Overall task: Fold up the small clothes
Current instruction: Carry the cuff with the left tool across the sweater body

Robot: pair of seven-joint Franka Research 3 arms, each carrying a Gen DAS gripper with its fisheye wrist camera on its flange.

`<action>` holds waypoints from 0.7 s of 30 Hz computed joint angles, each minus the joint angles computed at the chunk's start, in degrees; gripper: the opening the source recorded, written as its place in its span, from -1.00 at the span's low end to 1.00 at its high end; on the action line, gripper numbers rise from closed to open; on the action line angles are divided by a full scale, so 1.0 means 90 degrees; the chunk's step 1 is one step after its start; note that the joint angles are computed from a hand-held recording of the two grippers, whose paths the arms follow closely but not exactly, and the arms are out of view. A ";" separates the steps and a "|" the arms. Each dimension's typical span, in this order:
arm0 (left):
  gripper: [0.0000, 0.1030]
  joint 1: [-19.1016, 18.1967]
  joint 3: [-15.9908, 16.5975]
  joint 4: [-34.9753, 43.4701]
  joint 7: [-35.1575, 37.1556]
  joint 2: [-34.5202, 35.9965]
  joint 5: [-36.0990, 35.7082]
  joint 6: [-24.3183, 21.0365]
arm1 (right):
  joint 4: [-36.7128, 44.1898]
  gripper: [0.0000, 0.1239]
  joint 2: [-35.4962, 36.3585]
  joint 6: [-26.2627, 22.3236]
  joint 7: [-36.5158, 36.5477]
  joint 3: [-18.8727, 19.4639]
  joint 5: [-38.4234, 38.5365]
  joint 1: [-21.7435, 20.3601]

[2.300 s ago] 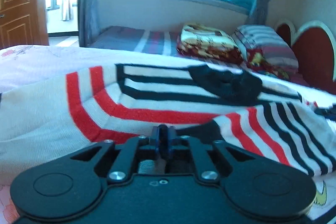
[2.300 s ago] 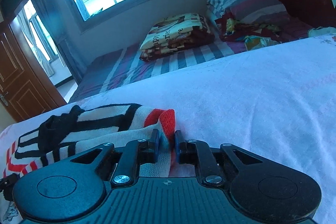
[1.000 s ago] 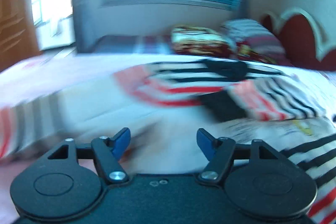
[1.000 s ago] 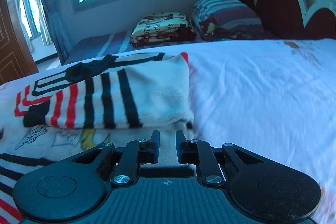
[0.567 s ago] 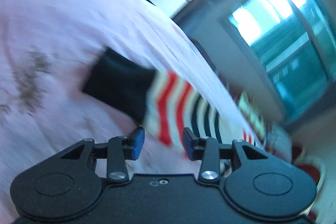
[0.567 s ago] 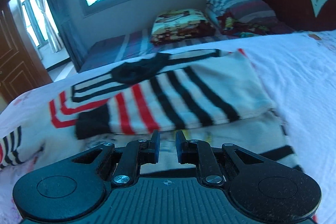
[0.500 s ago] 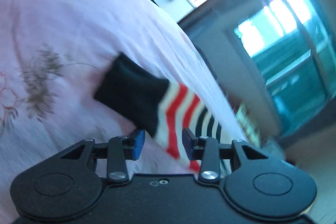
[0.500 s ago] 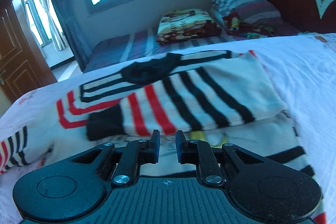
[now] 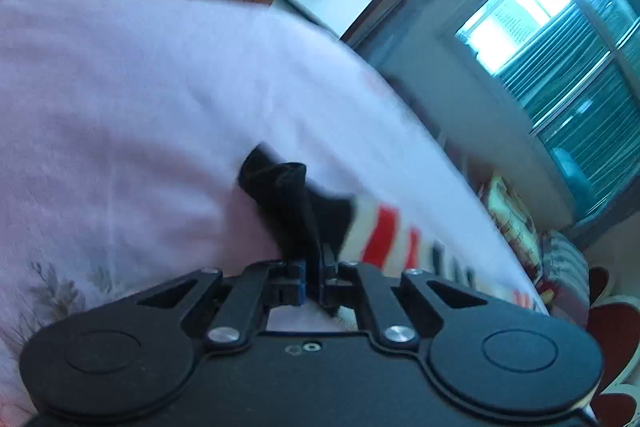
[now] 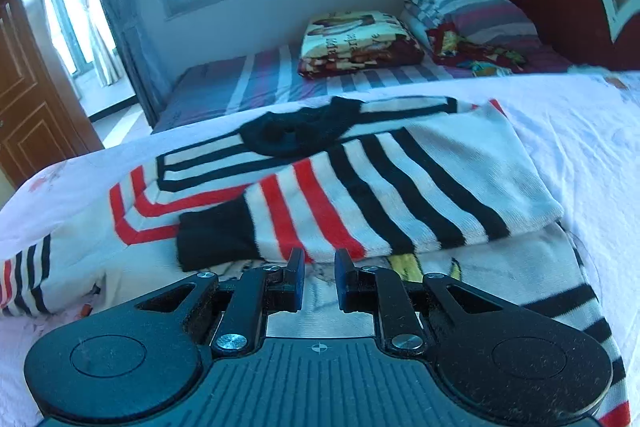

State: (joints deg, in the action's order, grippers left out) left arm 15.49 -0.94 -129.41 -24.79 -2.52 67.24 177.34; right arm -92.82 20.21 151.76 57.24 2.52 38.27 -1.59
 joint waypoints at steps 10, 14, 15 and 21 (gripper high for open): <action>-0.92 -0.0595 -0.0372 0.1292 -0.1919 0.0263 0.2412 -0.0925 | 0.0133 -0.75 0.0165 -0.0096 -0.0455 0.0040 0.0597 -0.0436; -0.92 -0.1304 -0.0605 0.2491 -0.0365 0.1071 0.1872 -0.1045 | 0.0419 -0.75 0.0342 -0.0327 -0.0655 0.0066 0.0815 -0.0639; -0.92 -0.1489 -0.0676 0.2831 0.0153 0.1364 0.1579 -0.1073 | 0.0502 -0.75 0.0389 -0.0400 -0.0719 0.0076 0.0874 -0.0697; -0.92 -0.2195 -0.1395 0.5283 0.3710 0.3449 -0.0548 -0.1651 | 0.1072 -0.75 0.0718 -0.0885 -0.0931 0.0070 0.1154 -0.1067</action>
